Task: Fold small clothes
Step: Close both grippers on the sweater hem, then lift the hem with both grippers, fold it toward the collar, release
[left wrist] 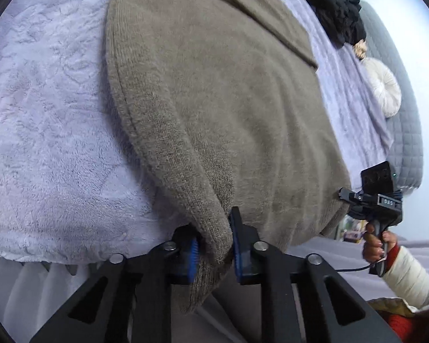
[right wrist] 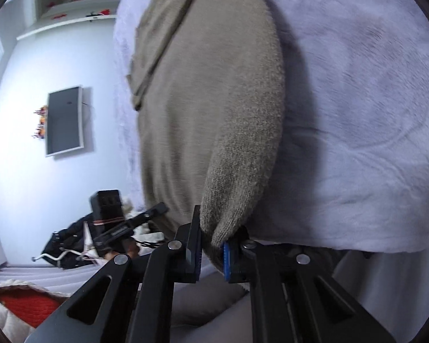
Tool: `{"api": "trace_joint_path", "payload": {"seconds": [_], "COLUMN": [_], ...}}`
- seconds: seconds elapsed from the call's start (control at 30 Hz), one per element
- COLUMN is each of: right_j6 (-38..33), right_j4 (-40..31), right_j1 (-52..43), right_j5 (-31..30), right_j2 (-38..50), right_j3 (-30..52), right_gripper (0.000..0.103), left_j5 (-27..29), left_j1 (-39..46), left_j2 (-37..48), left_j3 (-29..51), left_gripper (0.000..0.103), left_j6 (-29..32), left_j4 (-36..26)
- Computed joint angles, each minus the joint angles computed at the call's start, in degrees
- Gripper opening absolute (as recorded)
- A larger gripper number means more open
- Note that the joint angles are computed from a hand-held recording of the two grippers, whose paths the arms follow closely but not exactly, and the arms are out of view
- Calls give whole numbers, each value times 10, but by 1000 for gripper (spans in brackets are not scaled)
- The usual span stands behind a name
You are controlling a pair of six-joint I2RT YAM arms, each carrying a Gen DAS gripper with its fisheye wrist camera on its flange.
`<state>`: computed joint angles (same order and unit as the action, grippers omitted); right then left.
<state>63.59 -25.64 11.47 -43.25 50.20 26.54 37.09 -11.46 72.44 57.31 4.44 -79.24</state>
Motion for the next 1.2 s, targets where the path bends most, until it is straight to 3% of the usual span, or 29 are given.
{"api": "trace_joint_path", "payload": {"seconds": [0.2,0.37,0.53,0.67,0.83,1.0,1.2], "right_j6": [48,59,30,-20,-38,-144,-171], "right_j4": [110,200,249,232,208,33,-45], "right_j1": [-43,-85,-143,-190,-225,-233,-230], "right_j5": [-40,-69,-111,-148,-150,-113,-60], "right_j2": [15,98,236,352,516,690,800], "right_j3": [10,68,190,312,473,655,736], "right_gripper": [12,12,12,12,12,12,12], "left_j5": [50,70,53,28,-30,-115,-108], "left_j1": [35,37,16,-3,-12,-19,-9], "left_j2": [14,67,158,263,410,557,620], "left_j3": [80,175,295,404,541,667,695], "left_gripper": [19,19,19,19,19,20,23], "left_j6": [-3,-67,-151,-196,-202,-228,-250], "left_j4": [-36,11,108,165,179,152,142]}}
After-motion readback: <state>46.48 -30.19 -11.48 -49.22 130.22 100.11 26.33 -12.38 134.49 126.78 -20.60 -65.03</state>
